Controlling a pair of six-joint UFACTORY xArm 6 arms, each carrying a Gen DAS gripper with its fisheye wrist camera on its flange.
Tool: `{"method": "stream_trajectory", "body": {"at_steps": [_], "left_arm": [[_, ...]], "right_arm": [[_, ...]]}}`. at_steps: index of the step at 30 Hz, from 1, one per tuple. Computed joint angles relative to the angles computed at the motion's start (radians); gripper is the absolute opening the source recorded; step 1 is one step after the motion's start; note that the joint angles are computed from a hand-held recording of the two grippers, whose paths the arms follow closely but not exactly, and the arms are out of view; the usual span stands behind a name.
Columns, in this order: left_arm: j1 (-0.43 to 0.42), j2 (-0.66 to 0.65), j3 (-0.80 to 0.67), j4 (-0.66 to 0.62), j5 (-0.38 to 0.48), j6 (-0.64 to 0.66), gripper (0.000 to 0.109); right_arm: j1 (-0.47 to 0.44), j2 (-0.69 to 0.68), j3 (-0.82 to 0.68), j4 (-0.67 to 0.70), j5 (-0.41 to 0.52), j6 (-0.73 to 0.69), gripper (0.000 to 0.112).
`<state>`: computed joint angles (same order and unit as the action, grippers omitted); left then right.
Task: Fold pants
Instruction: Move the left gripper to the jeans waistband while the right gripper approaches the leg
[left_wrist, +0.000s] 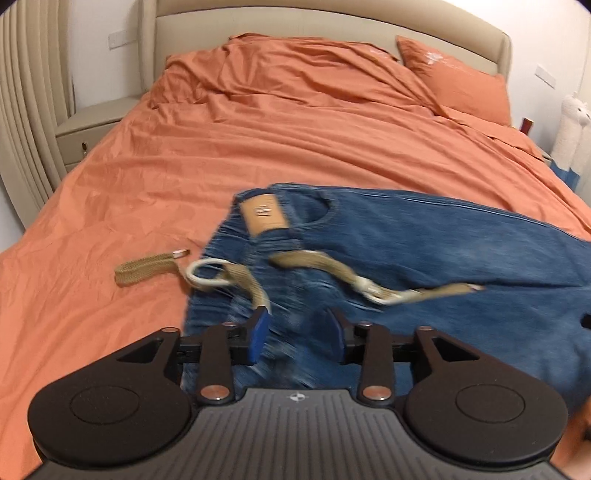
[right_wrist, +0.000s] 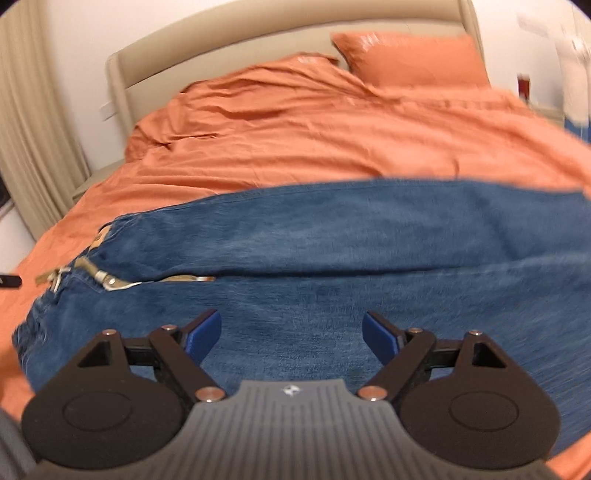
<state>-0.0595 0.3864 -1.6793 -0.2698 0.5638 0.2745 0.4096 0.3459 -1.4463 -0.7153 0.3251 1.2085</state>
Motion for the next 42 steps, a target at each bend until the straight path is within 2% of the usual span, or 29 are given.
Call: {"method": "stream_trajectory", "body": {"at_steps": [2, 4, 12, 14, 15, 17, 18, 19, 20, 22, 24, 25, 26, 30, 33, 37, 42], "left_arm": [[0.023, 0.063, -0.053, -0.098, -0.003, 0.083, 0.061], [0.048, 0.135, -0.142, -0.19, 0.064, 0.155, 0.065], [0.151, 0.383, -0.482, -0.436, 0.379, 0.217, 0.065], [0.17, 0.431, -0.547, -0.486, 0.441, 0.205, 0.061], [0.174, 0.434, -0.547, -0.51, 0.447, 0.196, 0.054], [0.175, 0.416, -0.512, -0.569, 0.428, 0.189, 0.036], [0.165, 0.378, -0.453, -0.57, 0.378, 0.188, 0.03], [0.151, 0.341, -0.4, -0.554, 0.326, 0.196, 0.018], [0.135, 0.298, -0.34, -0.536, 0.276, 0.208, 0.012], [0.094, 0.211, -0.229, -0.462, 0.156, 0.166, 0.008], [0.045, 0.096, -0.091, -0.351, -0.014, 0.125, 0.007], [0.028, 0.055, -0.053, -0.284, -0.066, 0.089, 0.007], [0.02, 0.027, -0.038, -0.207, -0.076, 0.03, 0.007], [0.018, 0.046, -0.073, 0.096, -0.028, -0.159, 0.007], [0.031, 0.134, -0.149, 0.175, 0.043, -0.212, 0.007], [0.02, 0.228, -0.213, 0.292, 0.076, -0.248, 0.009], [0.018, 0.265, -0.262, 0.332, 0.148, -0.24, 0.017]], "right_arm": [[-0.008, 0.028, -0.007, 0.054, -0.013, -0.024, 0.078], [-0.003, 0.064, -0.046, 0.099, 0.018, -0.07, 0.078], [0.015, 0.161, -0.152, 0.175, 0.084, -0.194, 0.078], [0.02, 0.174, -0.169, 0.174, 0.097, -0.209, 0.078], [0.021, 0.177, -0.173, 0.167, 0.102, -0.209, 0.078], [0.023, 0.182, -0.181, 0.16, 0.112, -0.208, 0.078], [0.024, 0.184, -0.184, 0.16, 0.117, -0.207, 0.078], [0.024, 0.185, -0.185, 0.16, 0.12, -0.205, 0.078], [0.025, 0.183, -0.183, 0.155, 0.12, -0.198, 0.078], [0.027, 0.182, -0.185, 0.14, 0.129, -0.181, 0.078], [0.027, 0.178, -0.182, 0.129, 0.133, -0.168, 0.078], [0.027, 0.172, -0.176, 0.117, 0.134, -0.154, 0.078], [0.027, 0.165, -0.17, 0.104, 0.135, -0.138, 0.078], [0.025, 0.138, -0.144, 0.042, 0.134, -0.054, 0.078], [0.023, 0.125, -0.13, 0.028, 0.13, -0.027, 0.078], [0.019, 0.109, -0.113, 0.019, 0.139, 0.019, 0.079], [0.007, 0.111, -0.111, 0.081, 0.158, 0.015, 0.079]]}}
